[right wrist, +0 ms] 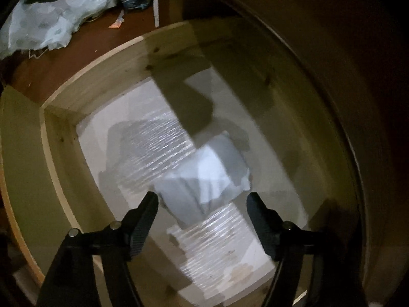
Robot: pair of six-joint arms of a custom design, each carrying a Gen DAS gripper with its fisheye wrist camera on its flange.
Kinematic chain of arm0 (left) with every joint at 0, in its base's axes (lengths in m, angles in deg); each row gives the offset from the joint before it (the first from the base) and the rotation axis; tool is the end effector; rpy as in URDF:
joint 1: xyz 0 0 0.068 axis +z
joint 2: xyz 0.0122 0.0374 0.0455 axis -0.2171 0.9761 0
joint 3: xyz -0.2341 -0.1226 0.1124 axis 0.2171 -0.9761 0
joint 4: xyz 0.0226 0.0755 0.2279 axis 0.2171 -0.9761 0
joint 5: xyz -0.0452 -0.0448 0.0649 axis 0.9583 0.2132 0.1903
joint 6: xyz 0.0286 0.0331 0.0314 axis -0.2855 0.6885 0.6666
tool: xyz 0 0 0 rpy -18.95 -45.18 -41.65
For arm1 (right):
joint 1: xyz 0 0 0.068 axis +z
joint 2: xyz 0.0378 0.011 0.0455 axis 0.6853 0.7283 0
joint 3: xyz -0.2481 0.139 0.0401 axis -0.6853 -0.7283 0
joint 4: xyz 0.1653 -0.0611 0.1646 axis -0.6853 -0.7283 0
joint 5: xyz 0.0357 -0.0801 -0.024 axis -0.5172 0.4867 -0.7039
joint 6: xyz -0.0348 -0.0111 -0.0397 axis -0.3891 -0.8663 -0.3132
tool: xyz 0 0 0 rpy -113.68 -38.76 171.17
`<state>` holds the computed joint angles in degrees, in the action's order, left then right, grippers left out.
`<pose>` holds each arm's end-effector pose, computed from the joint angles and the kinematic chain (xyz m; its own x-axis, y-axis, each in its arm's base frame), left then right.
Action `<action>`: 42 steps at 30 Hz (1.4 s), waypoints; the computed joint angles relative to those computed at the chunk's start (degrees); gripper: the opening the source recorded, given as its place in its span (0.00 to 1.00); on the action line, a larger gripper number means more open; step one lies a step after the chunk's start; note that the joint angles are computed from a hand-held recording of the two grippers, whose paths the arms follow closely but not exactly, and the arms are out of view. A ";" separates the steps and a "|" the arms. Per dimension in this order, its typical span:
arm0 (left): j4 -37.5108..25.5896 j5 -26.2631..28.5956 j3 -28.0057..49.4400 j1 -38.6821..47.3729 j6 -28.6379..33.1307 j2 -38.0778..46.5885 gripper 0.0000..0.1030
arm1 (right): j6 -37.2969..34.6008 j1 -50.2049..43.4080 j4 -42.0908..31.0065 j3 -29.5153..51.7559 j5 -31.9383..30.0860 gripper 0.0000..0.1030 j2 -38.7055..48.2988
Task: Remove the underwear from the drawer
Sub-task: 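Grasp the white underwear in the drawer with the right gripper and lift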
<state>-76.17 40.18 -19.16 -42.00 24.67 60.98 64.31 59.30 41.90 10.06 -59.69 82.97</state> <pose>0.2527 -0.1379 0.3025 -0.8336 -0.1441 -0.5332 -0.0267 0.9747 -0.2218 0.2477 0.0686 0.1792 -0.7392 -0.6473 -0.1861 -0.6264 0.7622 -0.1633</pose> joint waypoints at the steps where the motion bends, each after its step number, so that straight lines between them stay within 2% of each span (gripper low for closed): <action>1: -0.11 -0.10 0.16 -0.10 0.03 0.19 0.30 | 1.56 1.10 -0.16 0.41 1.40 0.72 0.24; 6: -0.04 -0.53 0.24 -0.25 -0.05 0.51 0.30 | 10.74 6.51 -2.49 5.49 5.64 0.75 5.08; 12: 0.09 -0.20 0.70 -0.37 -0.10 0.75 0.30 | 16.96 8.57 -8.28 10.07 9.42 0.76 8.80; 14: -0.19 -0.75 0.43 -0.68 0.42 0.12 0.30 | 18.10 9.77 -8.78 12.05 12.72 0.76 11.73; 18: -0.18 -0.34 0.08 -0.13 0.10 -0.09 0.30 | 17.21 10.20 -6.76 14.55 15.65 0.76 16.91; 23: -0.24 -0.38 0.16 -0.16 0.26 -0.38 0.30 | 15.80 8.88 -6.62 14.84 15.66 0.76 19.47; 28: -0.30 -0.62 0.21 -0.71 0.43 -0.35 0.30 | 14.01 5.02 -5.48 13.72 10.44 0.74 17.58; 31: -0.35 -0.78 0.31 -0.97 0.40 -0.12 0.30 | 12.74 4.31 -4.72 13.40 9.33 0.74 16.95; 32: -0.40 -0.73 0.37 -0.99 0.34 0.00 0.30 | 12.91 4.30 -4.90 13.05 8.99 0.73 16.42; 33: -0.34 -0.49 0.34 -0.95 0.33 0.00 0.30 | 12.65 3.94 -5.56 12.94 6.80 0.57 15.71; 34: -0.24 -0.34 0.33 -0.99 0.24 0.07 0.30 | 12.62 3.77 -6.01 12.69 5.12 0.53 15.26; 36: -0.34 -0.57 0.53 -1.37 0.17 0.39 0.30 | 11.50 4.37 -4.40 10.13 6.63 0.51 13.86; 42: -0.52 -1.13 0.67 -2.00 -0.19 0.62 0.30 | 12.09 4.99 -6.66 10.20 6.43 0.45 11.47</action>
